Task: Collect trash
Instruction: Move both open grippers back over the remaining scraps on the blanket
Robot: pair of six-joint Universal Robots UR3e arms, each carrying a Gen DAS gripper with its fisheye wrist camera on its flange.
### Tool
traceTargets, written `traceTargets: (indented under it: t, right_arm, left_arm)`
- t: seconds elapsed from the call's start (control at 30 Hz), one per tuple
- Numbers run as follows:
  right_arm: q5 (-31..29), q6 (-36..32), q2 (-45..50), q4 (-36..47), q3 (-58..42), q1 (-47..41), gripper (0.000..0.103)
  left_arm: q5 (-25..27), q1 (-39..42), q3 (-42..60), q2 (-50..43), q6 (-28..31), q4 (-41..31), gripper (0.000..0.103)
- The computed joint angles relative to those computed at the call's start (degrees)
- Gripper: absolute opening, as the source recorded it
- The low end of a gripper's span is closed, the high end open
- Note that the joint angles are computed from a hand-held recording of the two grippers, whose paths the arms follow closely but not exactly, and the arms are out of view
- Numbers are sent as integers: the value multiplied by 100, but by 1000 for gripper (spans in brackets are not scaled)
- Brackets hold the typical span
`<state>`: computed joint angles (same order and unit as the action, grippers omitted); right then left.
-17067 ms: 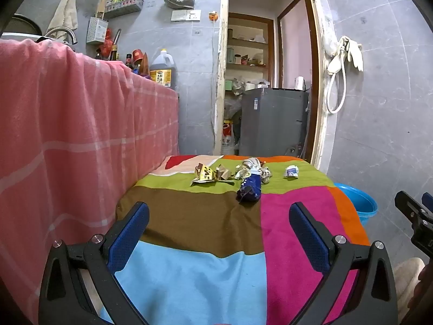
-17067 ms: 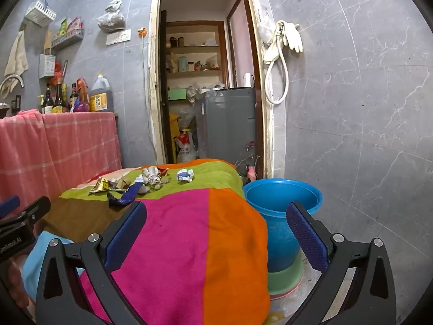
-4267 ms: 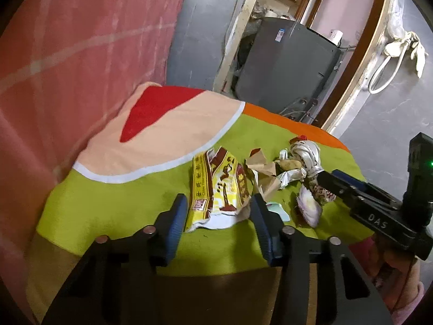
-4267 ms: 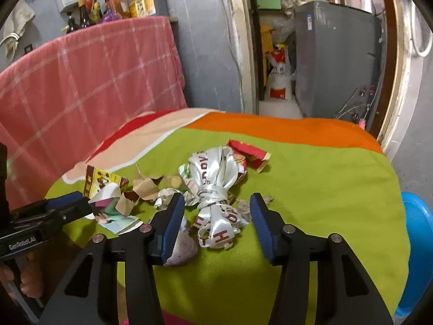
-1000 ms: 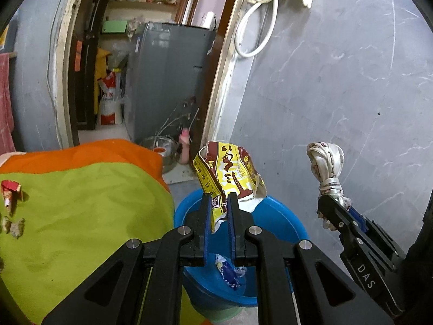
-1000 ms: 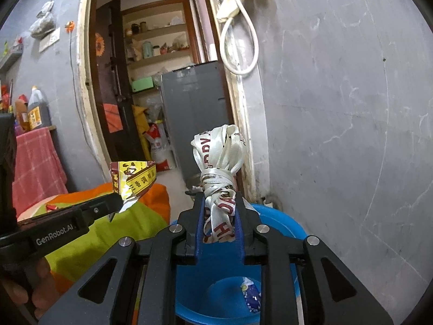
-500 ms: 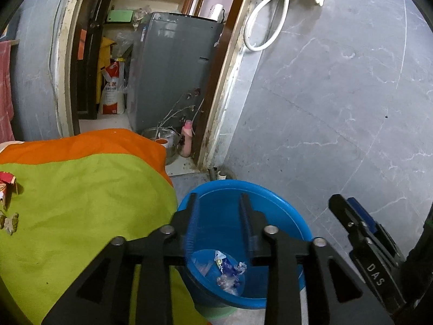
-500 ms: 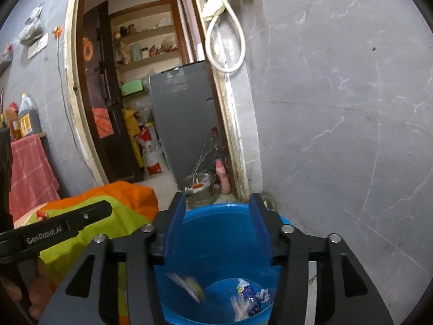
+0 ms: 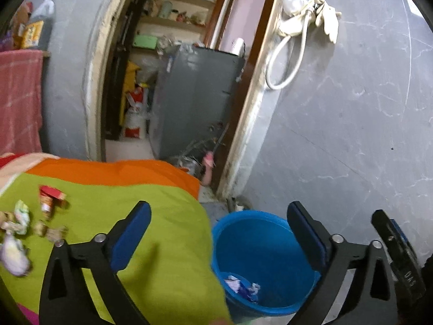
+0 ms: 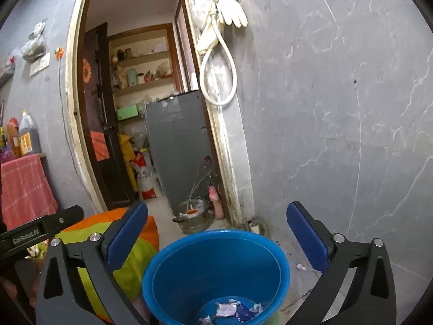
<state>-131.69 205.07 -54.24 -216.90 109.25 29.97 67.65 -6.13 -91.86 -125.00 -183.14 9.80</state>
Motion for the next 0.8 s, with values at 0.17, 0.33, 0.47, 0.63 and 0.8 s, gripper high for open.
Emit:
traceTargets:
  t: [0.17,0.33,0.47,0.63,0.8]
  right_arm:
    - [-120,-46,-60,247,-191,171,103]
    - [-303,-119,-29,529,-554,412,103]
    - [-424,-174,26,853,-930,627,103]
    - [-509,-188,188,1297,-1553,924,103]
    - [-501,-170,534,1788,-2370,1215,103]
  left_arm:
    - [40,207,-618,397,200,463,100]
    - [-76,469,-1229,797,357,828,100]
    - [-169,689,-1636,1099,476,966,100]
    - [-409,1204,-2253,1608,617,1055,100]
    - [-701,1902,-2926,2119,826,1084,100]
